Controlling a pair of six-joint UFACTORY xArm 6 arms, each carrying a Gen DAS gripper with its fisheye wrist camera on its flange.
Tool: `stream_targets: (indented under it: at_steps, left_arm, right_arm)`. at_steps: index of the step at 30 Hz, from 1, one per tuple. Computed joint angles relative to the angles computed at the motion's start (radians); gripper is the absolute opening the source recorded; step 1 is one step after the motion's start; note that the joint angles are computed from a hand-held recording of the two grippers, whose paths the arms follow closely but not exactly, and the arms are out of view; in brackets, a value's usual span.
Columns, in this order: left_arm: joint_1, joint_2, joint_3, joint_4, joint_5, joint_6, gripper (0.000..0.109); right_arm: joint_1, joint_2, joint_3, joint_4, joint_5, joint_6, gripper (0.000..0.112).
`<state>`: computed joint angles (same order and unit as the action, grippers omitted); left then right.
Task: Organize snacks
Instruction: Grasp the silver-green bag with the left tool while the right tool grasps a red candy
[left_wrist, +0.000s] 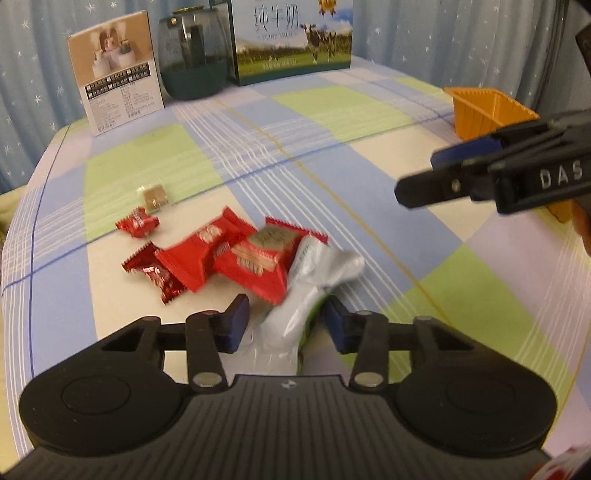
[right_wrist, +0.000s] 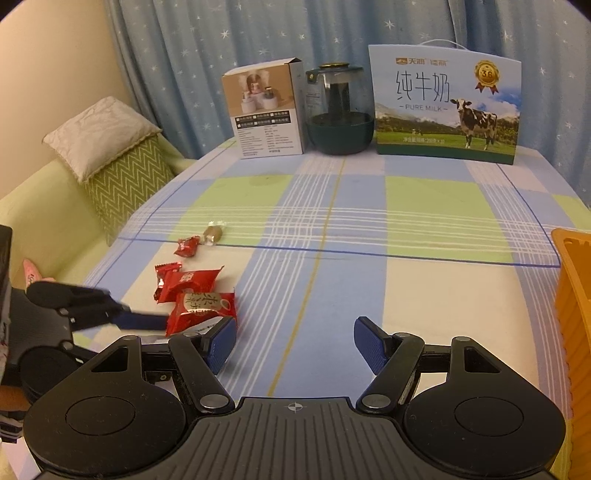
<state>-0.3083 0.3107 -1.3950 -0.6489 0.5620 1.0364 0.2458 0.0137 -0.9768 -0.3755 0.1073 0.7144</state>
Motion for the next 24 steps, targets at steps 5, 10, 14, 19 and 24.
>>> stream_targets:
  at_steps: [5, 10, 14, 19, 24]
  left_arm:
    - [-0.005, -0.053, 0.052, 0.050, 0.013, -0.094, 0.026]
    - [-0.014, -0.153, 0.166, 0.097, -0.045, -0.183, 0.025]
    - [0.003, -0.222, 0.236, 0.086, -0.121, -0.256, 0.025]
    - [0.049, -0.223, 0.252, 0.213, -0.199, -0.487, 0.025]
    - [0.089, -0.177, 0.215, 0.332, -0.198, -0.653, 0.025]
  right_arm:
    - [0.003, 0.000, 0.000, 0.009, 0.001, 0.002, 0.071]
    - [0.009, 0.004, 0.001, 0.046, -0.002, -0.026, 0.071]
    - [0.037, 0.020, 0.003, 0.199, -0.035, -0.181, 0.071]
    - [0.086, 0.088, -0.045, 0.401, -0.075, -0.442, 0.071]
    - [0.140, 0.182, -0.143, 0.670, -0.092, -0.660, 0.071]
